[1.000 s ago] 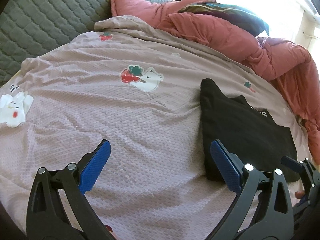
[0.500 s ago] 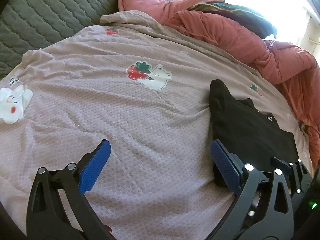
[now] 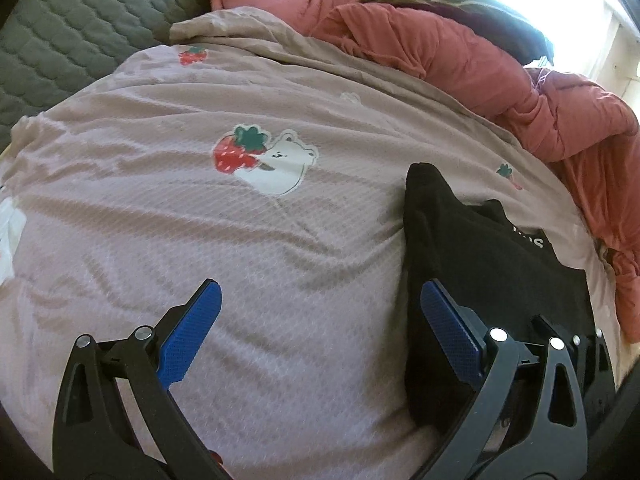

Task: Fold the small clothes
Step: 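Grasp the edge of the folded black shirt with the left gripper and lift it, then fold the lifted shirt edge over onto the shirt with the left gripper, then open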

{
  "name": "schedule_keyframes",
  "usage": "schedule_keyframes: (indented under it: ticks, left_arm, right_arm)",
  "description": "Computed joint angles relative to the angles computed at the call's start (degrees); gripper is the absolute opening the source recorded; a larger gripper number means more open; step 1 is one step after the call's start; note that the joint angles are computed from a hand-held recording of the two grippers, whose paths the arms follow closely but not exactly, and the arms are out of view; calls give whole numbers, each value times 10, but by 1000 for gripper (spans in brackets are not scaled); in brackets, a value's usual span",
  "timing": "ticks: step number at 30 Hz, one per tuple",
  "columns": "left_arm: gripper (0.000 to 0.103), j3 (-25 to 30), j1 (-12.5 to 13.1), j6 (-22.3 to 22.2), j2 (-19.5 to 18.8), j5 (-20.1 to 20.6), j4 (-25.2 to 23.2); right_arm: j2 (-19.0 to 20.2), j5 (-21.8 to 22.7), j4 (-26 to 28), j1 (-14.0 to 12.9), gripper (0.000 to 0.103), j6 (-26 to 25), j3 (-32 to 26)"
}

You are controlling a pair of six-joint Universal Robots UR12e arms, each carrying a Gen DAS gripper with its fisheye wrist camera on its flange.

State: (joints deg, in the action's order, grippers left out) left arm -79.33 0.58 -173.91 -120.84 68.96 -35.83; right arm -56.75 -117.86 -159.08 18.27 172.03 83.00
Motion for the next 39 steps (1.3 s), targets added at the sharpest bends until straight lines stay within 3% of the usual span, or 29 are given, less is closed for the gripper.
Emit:
schedule_keyframes:
  ticks: [2, 4, 6, 9, 13, 16, 24, 26, 29, 31, 39]
  left_arm:
    - [93, 13, -3, 2, -7, -1, -16]
    - [93, 32, -8, 10, -17, 0, -37]
    - [93, 45, -13, 14, -25, 5, -46]
    - [93, 70, -16, 23, -37, -20, -88]
    - [93, 106, -7, 50, -55, -149, -187]
    - [93, 134, -10, 63, -68, -185, -252]
    - [91, 148, -20, 71, -74, -193, -297]
    - [82, 147, -20, 72, -72, -200, -303]
    - [58, 149, -20, 64, -74, -220, -321]
    - [32, 143, -23, 67, -70, -222, -319]
    - [28, 110, -32, 58, -37, -209, -255]
  right_arm:
    - [-1, -1, -14, 1, 72, -10, 4]
    - [-2, -7, -33, 3, 61, -15, 9]
    - [-6, 1, -57, 2, 35, -16, 18]
    - [-14, 16, -79, -3, 23, -7, 31]
    - [-32, 68, -88, -16, 20, 27, 48]
    - [-40, 90, -96, -22, 18, 29, 57]
    - [-57, 133, -105, -34, 16, 62, 76]
    - [-60, 138, -109, -35, 16, 65, 80]
    - [-65, 142, -114, -37, 15, 72, 85]
    - [-69, 144, -117, -38, 15, 78, 88]
    - [-90, 141, -141, -42, 14, 107, 112]
